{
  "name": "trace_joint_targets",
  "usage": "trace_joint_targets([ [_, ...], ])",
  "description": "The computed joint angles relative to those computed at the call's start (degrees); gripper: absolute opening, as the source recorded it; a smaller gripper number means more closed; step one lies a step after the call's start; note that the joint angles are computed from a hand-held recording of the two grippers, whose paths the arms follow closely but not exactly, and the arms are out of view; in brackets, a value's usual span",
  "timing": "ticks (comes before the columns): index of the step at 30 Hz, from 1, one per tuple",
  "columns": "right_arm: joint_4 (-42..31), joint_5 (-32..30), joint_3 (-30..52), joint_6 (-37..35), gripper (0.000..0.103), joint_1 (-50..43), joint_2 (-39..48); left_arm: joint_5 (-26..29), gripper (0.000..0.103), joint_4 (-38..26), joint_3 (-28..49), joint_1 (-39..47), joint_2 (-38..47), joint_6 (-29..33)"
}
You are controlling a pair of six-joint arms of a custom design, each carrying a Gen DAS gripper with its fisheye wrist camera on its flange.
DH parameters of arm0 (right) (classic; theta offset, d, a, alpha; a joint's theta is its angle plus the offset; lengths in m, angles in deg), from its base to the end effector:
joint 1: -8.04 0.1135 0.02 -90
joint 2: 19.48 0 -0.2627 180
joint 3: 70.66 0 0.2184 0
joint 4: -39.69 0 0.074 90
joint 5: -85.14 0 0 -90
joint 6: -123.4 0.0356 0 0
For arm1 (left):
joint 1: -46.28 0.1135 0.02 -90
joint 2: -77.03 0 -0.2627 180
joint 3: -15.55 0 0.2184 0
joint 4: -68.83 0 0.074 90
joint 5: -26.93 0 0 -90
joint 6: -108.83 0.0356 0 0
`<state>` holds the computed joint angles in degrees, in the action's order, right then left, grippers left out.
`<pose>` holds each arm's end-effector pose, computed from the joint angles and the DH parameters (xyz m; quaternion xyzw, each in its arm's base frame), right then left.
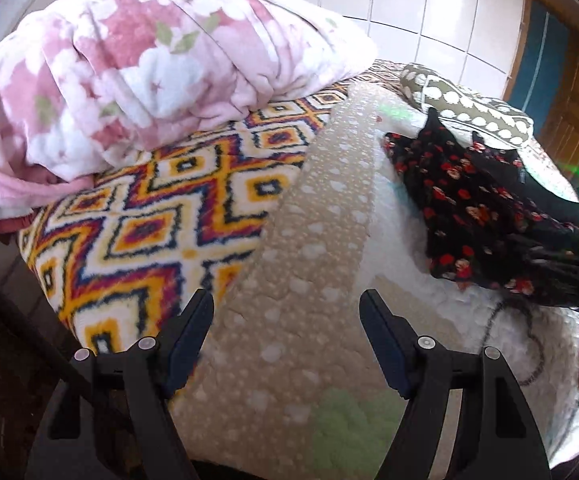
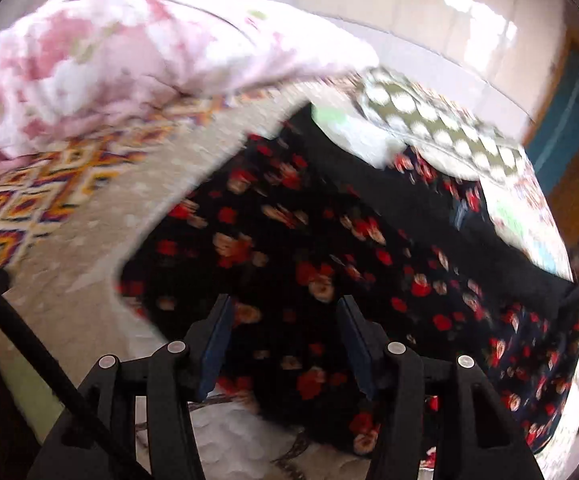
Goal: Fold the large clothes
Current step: 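Grasp the folded dress edge with the right tool and lift it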
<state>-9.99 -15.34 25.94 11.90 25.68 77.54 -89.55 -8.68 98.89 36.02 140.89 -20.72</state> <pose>0.3225 0.1093 0.2890 -0.3429 0.8716 0.0744 0.3425 0.1664 -0.0140 0.3324 -0.2976 0.8894 0.0868 0.3359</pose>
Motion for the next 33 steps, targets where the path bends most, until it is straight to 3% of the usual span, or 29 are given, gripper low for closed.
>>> trace_joint_targets([
  [3,-9.5,-1.7,7.7,1.1,0.058,-1.7,9.4,-1.6,0.074,-0.5,1.0,-3.0,1.1,-1.8],
  [9,-10.4,-18.8,8.6,4.9,0.058,-12.5,5.9,-4.8,0.074,-3.4,4.1,-8.1,4.2,-4.2],
  [12,-10.1,-21.2,10.5,5.3,0.058,-17.9,6.8,-5.3,0.074,-4.3,6.5,-10.5,6.1,-5.8],
  [16,-12.2,-21.3,15.0,4.3,0.058,-24.9,12.6,-3.8,0.074,-4.0,10.5,-12.5,9.1,-6.2],
  [19,-14.6,-24.9,20.0,3.8,0.058,-32.3,17.5,-2.9,0.074,-3.6,14.6,-14.3,12.9,-5.3],
  [24,-25.5,-33.5,35.9,1.3,0.052,-45.3,28.6,-1.9,0.074,-2.9,26.0,-17.7,24.4,-2.1],
  [25,-30.4,-36.7,41.4,-0.3,0.052,-47.6,31.8,-1.3,0.074,-2.6,27.9,-17.9,26.5,-1.4],
  [29,-33.1,-37.5,47.5,-1.1,0.061,-53.4,34.7,1.7,0.074,-3.0,41.0,-19.1,39.1,1.7],
  [33,-39.1,-38.5,55.1,-4.2,0.061,-57.0,39.5,4.9,0.074,-5.8,58.5,-19.3,54.0,4.8],
])
